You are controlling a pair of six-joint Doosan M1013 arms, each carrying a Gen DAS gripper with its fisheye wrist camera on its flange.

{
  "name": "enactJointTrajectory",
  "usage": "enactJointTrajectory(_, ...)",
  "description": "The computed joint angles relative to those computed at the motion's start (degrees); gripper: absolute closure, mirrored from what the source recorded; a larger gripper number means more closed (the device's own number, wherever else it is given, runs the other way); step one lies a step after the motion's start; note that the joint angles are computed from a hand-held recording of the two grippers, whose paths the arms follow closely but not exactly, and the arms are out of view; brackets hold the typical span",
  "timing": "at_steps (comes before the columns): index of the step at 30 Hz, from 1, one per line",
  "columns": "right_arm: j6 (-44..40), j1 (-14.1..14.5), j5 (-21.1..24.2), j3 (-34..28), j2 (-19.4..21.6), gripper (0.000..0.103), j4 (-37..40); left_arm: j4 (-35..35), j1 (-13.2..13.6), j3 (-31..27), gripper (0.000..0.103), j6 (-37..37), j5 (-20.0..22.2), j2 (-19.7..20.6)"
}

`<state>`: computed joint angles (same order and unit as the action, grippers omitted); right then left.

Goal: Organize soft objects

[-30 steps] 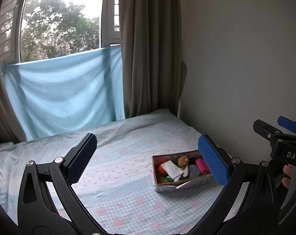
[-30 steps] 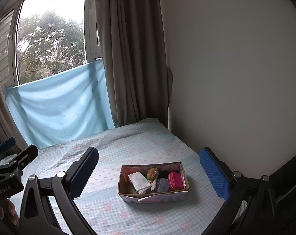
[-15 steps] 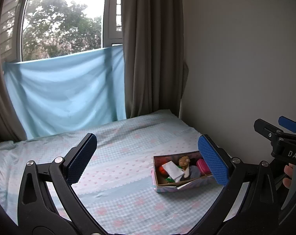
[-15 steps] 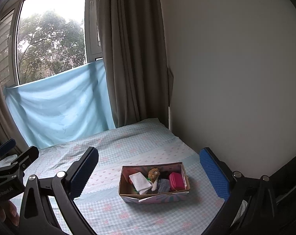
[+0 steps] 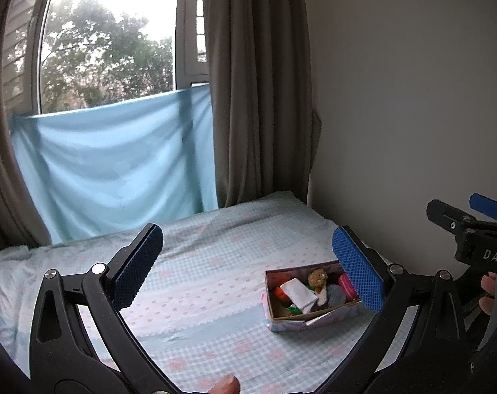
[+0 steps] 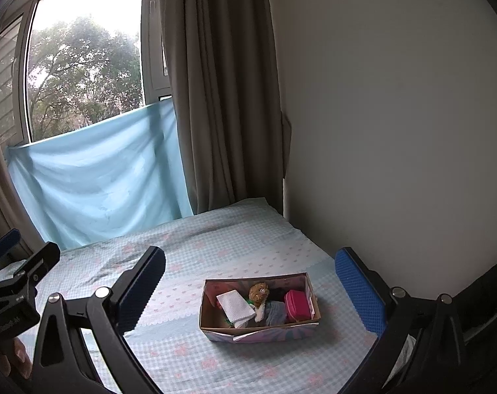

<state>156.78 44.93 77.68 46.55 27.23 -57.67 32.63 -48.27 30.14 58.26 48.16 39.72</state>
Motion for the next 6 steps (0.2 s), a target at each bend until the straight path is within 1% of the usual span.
enactJointTrajectory(2,-0.06,-0.11,-0.12,-0.10,0.14,0.000,0.15,-1.17,0.21,-1.16,0.000,0.58,1.04,0.72)
enactJointTrajectory(6,-0.15,-0.42,-0.12,-0.57,0.50,0.000,0.69,-0.55,0.38,-1.28,0.000,0.22,1.17,1.03)
